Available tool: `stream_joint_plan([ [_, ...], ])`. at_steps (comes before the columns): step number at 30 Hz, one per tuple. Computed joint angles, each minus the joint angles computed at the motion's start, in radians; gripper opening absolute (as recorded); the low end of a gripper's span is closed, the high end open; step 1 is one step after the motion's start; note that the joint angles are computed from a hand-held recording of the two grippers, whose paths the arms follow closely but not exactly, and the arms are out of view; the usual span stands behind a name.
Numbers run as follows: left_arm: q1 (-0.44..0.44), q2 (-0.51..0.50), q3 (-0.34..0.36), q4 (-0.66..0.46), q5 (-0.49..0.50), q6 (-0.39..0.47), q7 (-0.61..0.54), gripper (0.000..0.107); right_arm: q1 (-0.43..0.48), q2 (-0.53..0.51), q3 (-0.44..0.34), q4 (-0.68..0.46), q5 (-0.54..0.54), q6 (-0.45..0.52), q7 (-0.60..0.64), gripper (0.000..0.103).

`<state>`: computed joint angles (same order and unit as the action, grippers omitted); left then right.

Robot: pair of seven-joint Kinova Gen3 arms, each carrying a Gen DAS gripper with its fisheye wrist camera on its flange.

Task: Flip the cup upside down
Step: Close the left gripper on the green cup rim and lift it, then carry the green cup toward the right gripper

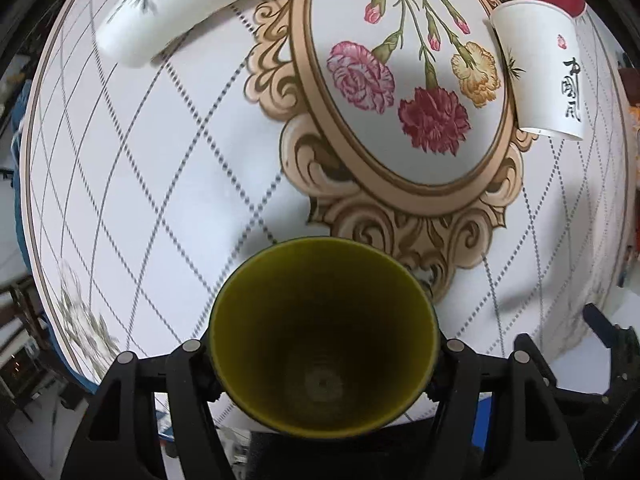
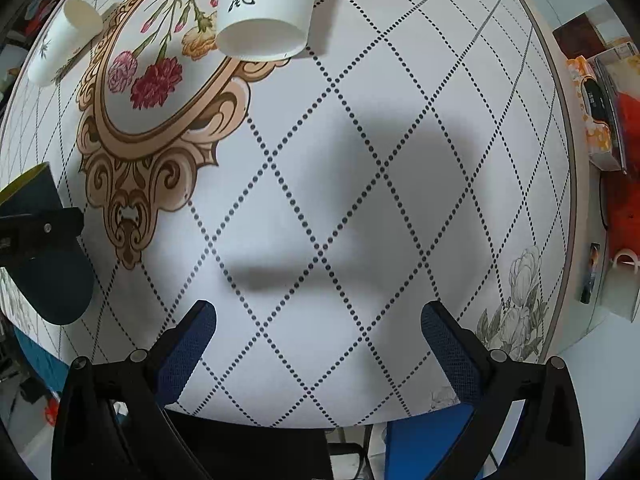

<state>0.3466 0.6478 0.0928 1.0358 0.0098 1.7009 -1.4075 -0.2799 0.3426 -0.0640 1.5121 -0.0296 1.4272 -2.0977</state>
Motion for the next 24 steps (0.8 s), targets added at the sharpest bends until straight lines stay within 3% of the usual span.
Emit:
stream_joint_plan([
  [12, -0.001, 0.053, -0.011, -0.064, -0.02, -0.001, -0.015, 0.068, -0.012, 0.071, 0.008, -0.087, 0.01, 0.03, -0.04, 0.103],
  [22, -0.047, 0.058, -0.02, -0.085, -0.018, -0.014, -0.048, 0.076, -0.049, 0.073, 0.003, -0.098, 0.012, 0.032, -0.1, 0.103],
  [24, -0.063, 0.079, -0.021, -0.133, -0.018, 0.011, -0.064, 0.081, -0.054, 0.069, 0.001, -0.099, 0.012, 0.035, -0.11, 0.103],
])
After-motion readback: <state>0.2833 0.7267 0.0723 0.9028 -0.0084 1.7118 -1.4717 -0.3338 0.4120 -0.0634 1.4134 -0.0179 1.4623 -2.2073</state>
